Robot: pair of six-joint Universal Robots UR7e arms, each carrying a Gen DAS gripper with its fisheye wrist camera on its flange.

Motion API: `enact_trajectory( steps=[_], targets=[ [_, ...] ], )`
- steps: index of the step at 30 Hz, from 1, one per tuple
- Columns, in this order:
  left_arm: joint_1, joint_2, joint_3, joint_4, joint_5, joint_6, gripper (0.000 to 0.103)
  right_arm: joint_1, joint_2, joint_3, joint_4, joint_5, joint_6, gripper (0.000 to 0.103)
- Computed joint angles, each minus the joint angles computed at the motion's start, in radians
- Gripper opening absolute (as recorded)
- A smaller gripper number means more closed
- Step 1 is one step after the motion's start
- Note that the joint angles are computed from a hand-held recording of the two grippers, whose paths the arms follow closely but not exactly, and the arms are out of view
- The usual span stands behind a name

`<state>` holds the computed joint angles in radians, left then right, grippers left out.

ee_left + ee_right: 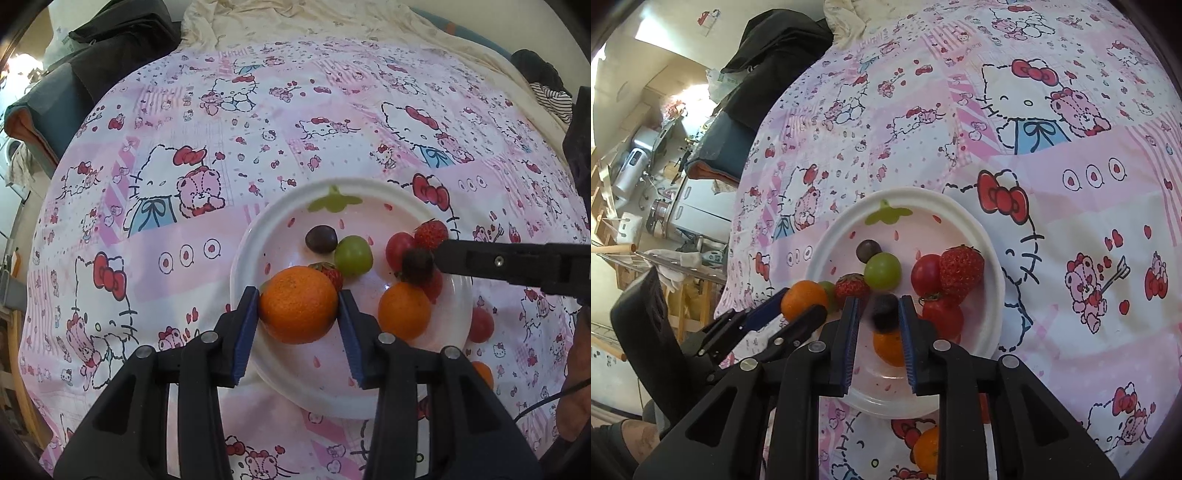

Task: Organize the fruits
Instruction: 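Open both tools to drop the mandarin and grape into the plate, then withdraw both open tools from the plate toward the loose fruit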

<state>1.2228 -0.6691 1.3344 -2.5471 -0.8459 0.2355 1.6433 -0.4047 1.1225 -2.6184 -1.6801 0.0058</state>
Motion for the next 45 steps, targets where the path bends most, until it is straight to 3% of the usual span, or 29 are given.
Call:
enact_trajectory(
  steps=[2,4,7,8,9,10,12,19,29,31,33,36,45],
  targets=[
    [0.002,-0.002,-0.004,0.012,-0.01,-0.007,0.041,0.001,-0.002,0.002,-0.006,0.002,0.002,0.025],
    [0.0,-0.007,0.006,-0.016,-0.011,0.006,0.067,0.003,-0.006,0.007,-0.015,0.005,-0.005,0.025],
    [-0.007,-0.016,0.032,-0.112,-0.011,0.05,0.082,0.007,-0.009,0.01,-0.022,0.001,-0.009,0.025],
    [-0.009,-0.018,0.033,-0.122,-0.013,0.056,0.082,0.008,-0.01,0.009,-0.021,-0.003,-0.006,0.027],
    [-0.01,-0.019,0.032,-0.128,-0.012,0.059,0.082,0.009,-0.008,0.005,-0.019,-0.01,-0.002,0.038],
    [-0.01,-0.021,0.032,-0.132,-0.016,0.059,0.082,0.01,-0.009,0.005,-0.022,-0.019,0.0,0.059],
    [-0.01,-0.023,0.032,-0.141,-0.016,0.057,0.082,0.011,-0.013,0.018,-0.054,-0.023,-0.006,0.077],
    [-0.012,-0.046,0.047,-0.135,-0.019,0.022,0.082,0.014,-0.038,0.052,-0.114,-0.029,-0.007,0.077],
    [-0.028,-0.115,0.121,-0.225,-0.051,0.023,0.082,0.053,-0.107,0.171,-0.254,-0.104,-0.037,0.077],
    [-0.034,-0.127,0.14,-0.256,-0.044,0.018,0.082,0.058,-0.121,0.198,-0.29,-0.098,-0.046,0.087],
    [-0.037,-0.144,0.159,-0.272,-0.046,0.008,0.082,0.068,-0.133,0.224,-0.327,-0.112,-0.062,0.091],
    [-0.039,-0.171,0.192,-0.276,-0.049,-0.015,0.083,0.08,-0.144,0.248,-0.348,-0.134,-0.084,0.091],
    [-0.053,-0.235,0.288,-0.294,-0.046,-0.066,0.083,0.084,-0.201,0.354,-0.41,-0.153,-0.043,0.091]
  ],
)
